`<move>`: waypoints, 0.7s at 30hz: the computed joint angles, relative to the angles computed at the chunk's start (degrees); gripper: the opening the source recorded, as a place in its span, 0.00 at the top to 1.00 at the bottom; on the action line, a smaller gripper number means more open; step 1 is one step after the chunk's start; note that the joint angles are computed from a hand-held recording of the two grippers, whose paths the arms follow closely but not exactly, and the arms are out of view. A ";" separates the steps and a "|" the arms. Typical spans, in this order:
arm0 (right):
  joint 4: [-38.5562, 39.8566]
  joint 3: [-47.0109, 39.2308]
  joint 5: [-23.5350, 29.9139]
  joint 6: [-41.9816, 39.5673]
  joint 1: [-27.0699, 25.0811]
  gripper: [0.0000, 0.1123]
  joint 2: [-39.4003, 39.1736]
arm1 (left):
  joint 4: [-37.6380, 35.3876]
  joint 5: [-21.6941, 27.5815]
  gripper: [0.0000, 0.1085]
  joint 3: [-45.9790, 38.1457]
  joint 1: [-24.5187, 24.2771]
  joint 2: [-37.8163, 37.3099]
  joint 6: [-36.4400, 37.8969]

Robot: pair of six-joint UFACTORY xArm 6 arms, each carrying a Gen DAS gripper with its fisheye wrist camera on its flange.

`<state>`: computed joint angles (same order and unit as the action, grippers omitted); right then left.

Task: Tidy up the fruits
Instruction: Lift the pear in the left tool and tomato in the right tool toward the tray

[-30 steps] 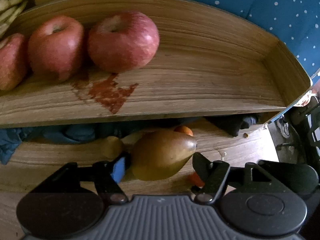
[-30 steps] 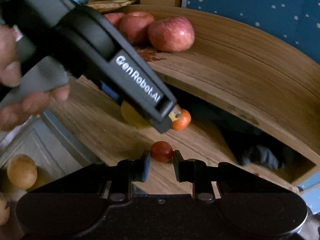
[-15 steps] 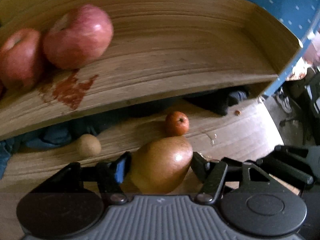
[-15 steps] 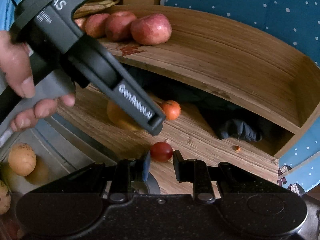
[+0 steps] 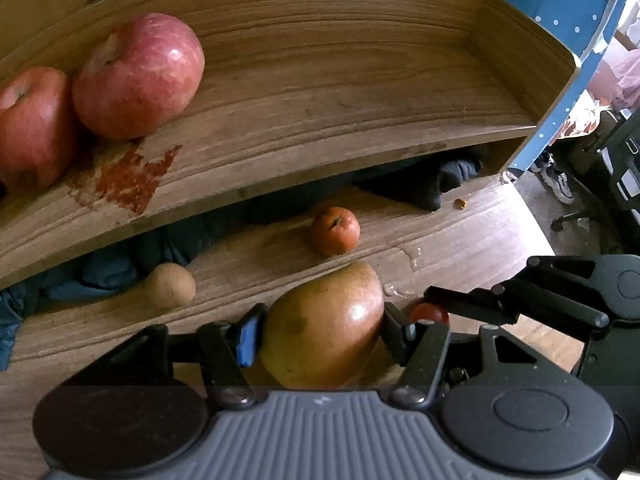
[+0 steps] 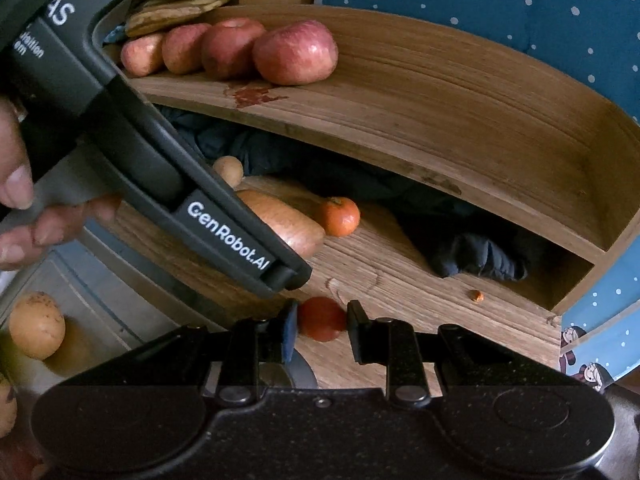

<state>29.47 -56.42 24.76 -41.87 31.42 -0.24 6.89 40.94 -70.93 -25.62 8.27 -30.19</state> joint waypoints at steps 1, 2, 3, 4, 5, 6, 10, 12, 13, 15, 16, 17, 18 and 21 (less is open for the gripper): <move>-0.30 0.07 -0.02 0.30 -0.04 0.76 -0.08 | -0.02 -0.08 0.41 0.25 -0.02 -0.23 -0.10; -0.83 0.13 -0.06 0.90 0.00 0.76 -0.16 | 0.19 -0.11 0.41 0.57 -0.04 -0.52 -0.44; -1.38 0.23 -0.21 1.45 0.08 0.76 -0.24 | 0.71 -0.12 0.41 0.82 -0.12 -0.76 -1.06; -2.08 0.37 -0.43 2.12 0.20 0.76 -0.35 | 1.16 0.00 0.41 0.84 -0.17 -0.88 -1.57; -2.90 0.58 -0.77 2.82 0.34 0.76 -0.48 | 1.57 0.03 0.41 1.07 -0.21 -1.11 -2.10; -3.55 0.61 -0.88 3.45 0.49 0.76 -0.55 | 1.86 0.07 0.41 1.42 -0.30 -1.44 -2.64; -3.82 0.53 -0.91 4.03 0.86 0.77 -0.64 | 1.61 -0.97 0.41 3.64 0.04 -3.71 -3.50; -4.12 0.66 -1.13 4.27 1.04 0.77 -0.72 | 1.44 -1.17 0.41 4.13 0.22 -4.42 -3.17; -4.34 0.75 -1.25 4.55 1.16 0.77 -0.82 | 1.30 -1.09 0.41 4.86 0.43 -5.40 -2.84; -4.95 0.92 -1.40 5.45 1.42 0.77 -1.09 | 1.15 -1.06 0.41 5.59 0.69 -6.33 -2.64; -5.03 1.11 -1.48 5.59 1.50 0.77 -1.35 | 0.99 -1.07 0.41 6.00 0.81 -6.88 -2.63; -5.15 1.40 -1.54 5.72 1.56 0.77 -1.73 | 0.66 -1.29 0.41 6.58 0.97 -7.52 -2.68; -5.62 1.66 -1.64 6.16 1.68 0.77 -2.09 | 0.13 -1.48 0.41 6.99 1.14 -8.04 -2.62; -6.53 2.29 -1.77 7.02 1.85 0.77 -3.04 | -0.71 -2.05 0.41 8.56 1.49 -9.94 -2.89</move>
<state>22.94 -54.13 22.99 -34.85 33.27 -3.28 6.18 38.89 -62.37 -24.12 -1.67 -33.08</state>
